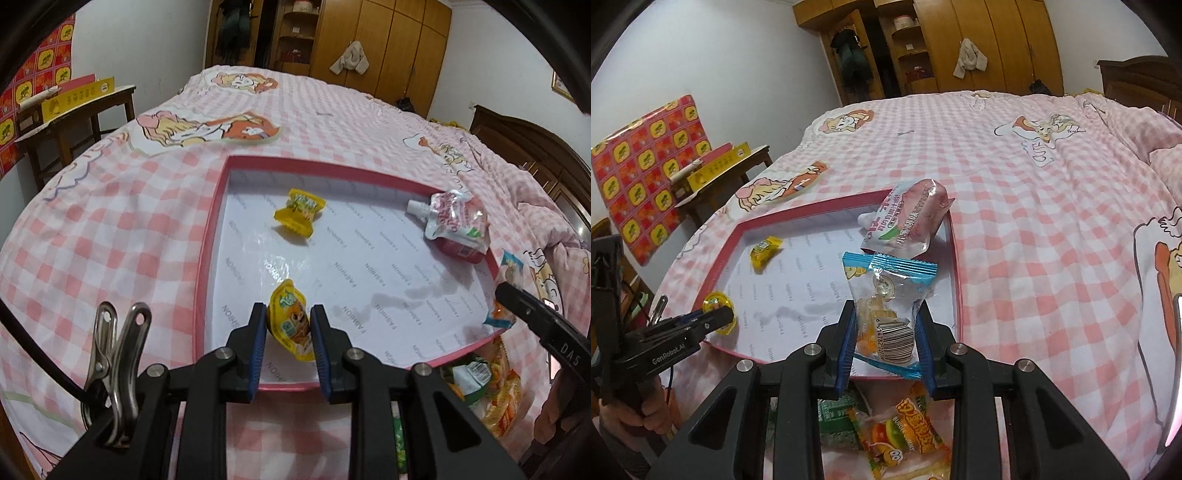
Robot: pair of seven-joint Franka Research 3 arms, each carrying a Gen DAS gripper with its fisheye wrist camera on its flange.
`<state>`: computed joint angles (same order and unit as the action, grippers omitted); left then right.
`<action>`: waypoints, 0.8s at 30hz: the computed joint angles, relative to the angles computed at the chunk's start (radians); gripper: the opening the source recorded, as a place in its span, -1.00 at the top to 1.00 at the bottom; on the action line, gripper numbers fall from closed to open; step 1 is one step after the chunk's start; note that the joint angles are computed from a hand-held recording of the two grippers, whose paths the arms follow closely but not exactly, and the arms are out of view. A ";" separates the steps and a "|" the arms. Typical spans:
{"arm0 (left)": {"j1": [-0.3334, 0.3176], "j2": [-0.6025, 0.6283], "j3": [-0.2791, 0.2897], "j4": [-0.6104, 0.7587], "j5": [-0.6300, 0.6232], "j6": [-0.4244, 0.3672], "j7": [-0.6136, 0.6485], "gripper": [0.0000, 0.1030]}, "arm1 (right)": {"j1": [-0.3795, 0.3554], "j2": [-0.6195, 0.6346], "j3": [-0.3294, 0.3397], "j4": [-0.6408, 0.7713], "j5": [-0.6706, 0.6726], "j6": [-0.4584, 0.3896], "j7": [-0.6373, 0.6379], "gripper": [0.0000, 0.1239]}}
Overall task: Organize snacks
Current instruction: 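Carry both snacks into the tray and open both tools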
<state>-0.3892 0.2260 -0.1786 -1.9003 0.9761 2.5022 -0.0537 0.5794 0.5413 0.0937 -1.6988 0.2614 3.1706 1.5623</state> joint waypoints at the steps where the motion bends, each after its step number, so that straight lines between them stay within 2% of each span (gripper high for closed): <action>1: 0.000 0.003 0.001 0.002 0.001 -0.002 0.000 0.51 | -0.001 0.004 0.000 0.006 0.001 -0.006 0.001 0.50; 5: -0.003 0.012 0.003 0.011 0.003 -0.017 0.005 0.51 | 0.015 0.022 -0.025 0.032 -0.001 -0.040 0.024 0.50; 9: -0.002 0.018 0.005 0.016 -0.003 -0.020 0.014 0.51 | -0.012 0.038 0.003 0.048 0.004 -0.066 0.028 0.50; 19: -0.006 0.023 0.008 0.019 -0.002 -0.010 0.023 0.49 | -0.021 0.042 0.009 0.047 0.002 -0.067 0.032 0.50; 24: -0.002 0.009 0.010 0.004 0.010 0.024 0.005 0.17 | -0.033 0.045 0.024 0.056 0.006 -0.076 0.028 0.46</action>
